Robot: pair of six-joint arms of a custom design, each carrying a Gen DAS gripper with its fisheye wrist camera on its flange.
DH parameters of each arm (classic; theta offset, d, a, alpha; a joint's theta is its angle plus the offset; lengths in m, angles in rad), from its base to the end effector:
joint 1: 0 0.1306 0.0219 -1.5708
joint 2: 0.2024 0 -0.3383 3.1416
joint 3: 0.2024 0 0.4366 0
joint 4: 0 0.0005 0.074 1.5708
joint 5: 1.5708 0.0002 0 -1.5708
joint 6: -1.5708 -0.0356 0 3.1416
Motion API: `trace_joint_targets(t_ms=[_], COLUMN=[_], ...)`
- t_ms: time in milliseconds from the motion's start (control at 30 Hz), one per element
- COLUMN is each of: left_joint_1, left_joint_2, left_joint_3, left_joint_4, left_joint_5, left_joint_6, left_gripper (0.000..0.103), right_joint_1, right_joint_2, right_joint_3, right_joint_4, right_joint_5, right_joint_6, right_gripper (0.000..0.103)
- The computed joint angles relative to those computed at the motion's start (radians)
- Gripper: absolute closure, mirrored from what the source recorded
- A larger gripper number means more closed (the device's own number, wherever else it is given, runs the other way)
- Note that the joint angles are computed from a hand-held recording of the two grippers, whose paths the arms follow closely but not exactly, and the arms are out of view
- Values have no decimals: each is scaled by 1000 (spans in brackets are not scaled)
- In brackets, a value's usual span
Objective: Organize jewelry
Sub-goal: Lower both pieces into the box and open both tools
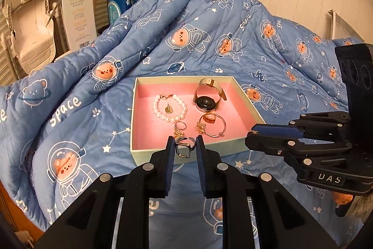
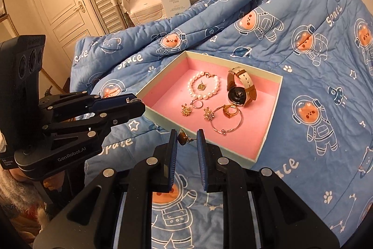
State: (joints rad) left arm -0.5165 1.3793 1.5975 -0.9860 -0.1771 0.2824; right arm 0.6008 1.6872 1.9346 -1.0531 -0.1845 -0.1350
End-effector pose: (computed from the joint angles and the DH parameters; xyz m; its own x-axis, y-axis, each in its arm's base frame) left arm 0.4638 -0.2568 0.4875 -0.6848 0.0735 -0.7250 0.1927 0.9777 -0.0830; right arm 0.5135 0.3592 0.4800 -0.6785 -0.3046 -0.6685 -0.5744 0.7872 0.2243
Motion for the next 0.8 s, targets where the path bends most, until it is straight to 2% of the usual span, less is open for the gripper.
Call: trace_joint_targets(t_ms=[133,367,800], left_joint_1=[17,56,80], left_joint_2=[50,147,275], left_joint_3=[54,148,277], left_joint_4=[-23,-83,-183], left_joint_5=[-10,25,62], left_joint_6=[-29,-33,-48], left_gripper=[85,85,85], right_joint_1=[-7,-18,-36], right_joint_2=[57,175,468], right_joint_3=[76,221,619], right_joint_4=[-26,-89,-294], right_joint_5=[14,21,-9], right_joint_6=[17,23,-8], right_gripper=[85,85,85])
